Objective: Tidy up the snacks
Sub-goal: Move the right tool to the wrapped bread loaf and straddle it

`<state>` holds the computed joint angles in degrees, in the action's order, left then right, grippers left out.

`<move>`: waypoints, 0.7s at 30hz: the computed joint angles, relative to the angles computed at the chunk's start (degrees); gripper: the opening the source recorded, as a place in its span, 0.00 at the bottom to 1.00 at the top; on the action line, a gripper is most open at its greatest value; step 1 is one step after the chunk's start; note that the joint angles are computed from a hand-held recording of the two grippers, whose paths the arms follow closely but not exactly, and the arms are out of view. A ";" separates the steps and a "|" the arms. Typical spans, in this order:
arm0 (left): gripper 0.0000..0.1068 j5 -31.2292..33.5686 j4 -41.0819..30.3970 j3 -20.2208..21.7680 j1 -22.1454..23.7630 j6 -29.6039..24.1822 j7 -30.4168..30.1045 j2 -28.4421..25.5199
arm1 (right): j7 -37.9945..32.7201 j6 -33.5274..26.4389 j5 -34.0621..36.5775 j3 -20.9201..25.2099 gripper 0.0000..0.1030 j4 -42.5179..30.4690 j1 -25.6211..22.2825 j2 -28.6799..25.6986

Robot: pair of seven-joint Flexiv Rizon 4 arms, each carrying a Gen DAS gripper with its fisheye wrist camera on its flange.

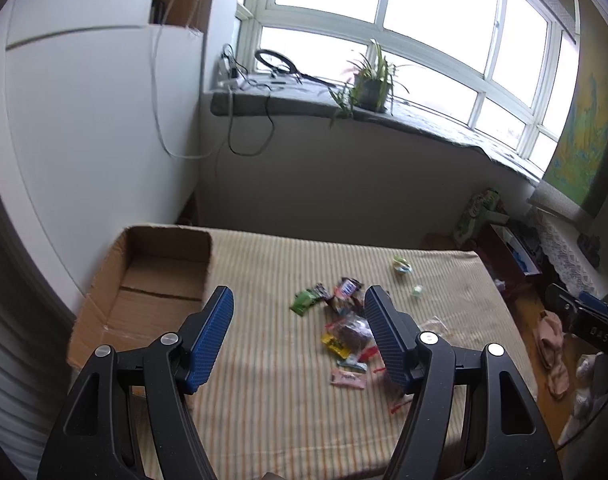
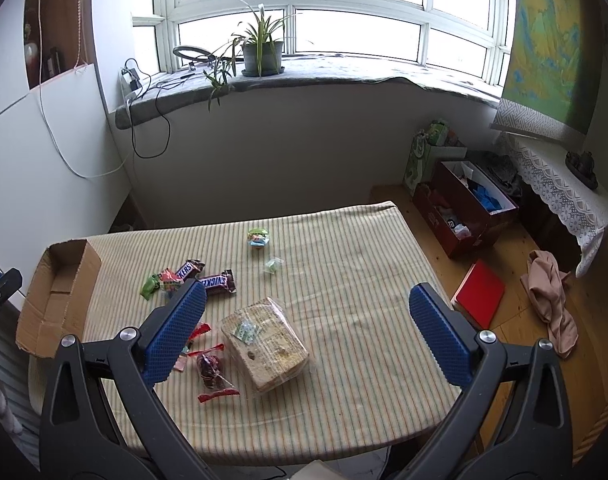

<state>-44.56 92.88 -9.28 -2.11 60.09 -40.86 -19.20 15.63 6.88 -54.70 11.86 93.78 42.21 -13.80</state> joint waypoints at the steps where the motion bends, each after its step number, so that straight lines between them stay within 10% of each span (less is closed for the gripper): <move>1: 0.64 0.36 -0.51 0.05 0.23 -2.10 -0.47 -0.31 | -0.64 0.47 0.41 0.05 1.00 0.25 -0.29 0.09; 21: 0.64 4.04 -3.12 1.15 1.03 -16.92 -3.95 -3.63 | -4.67 16.64 6.87 0.53 1.00 7.60 -5.70 1.44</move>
<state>-40.52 89.77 -8.13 -1.08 43.17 -44.81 -22.83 10.96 23.51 -47.84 12.39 101.38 36.51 -12.36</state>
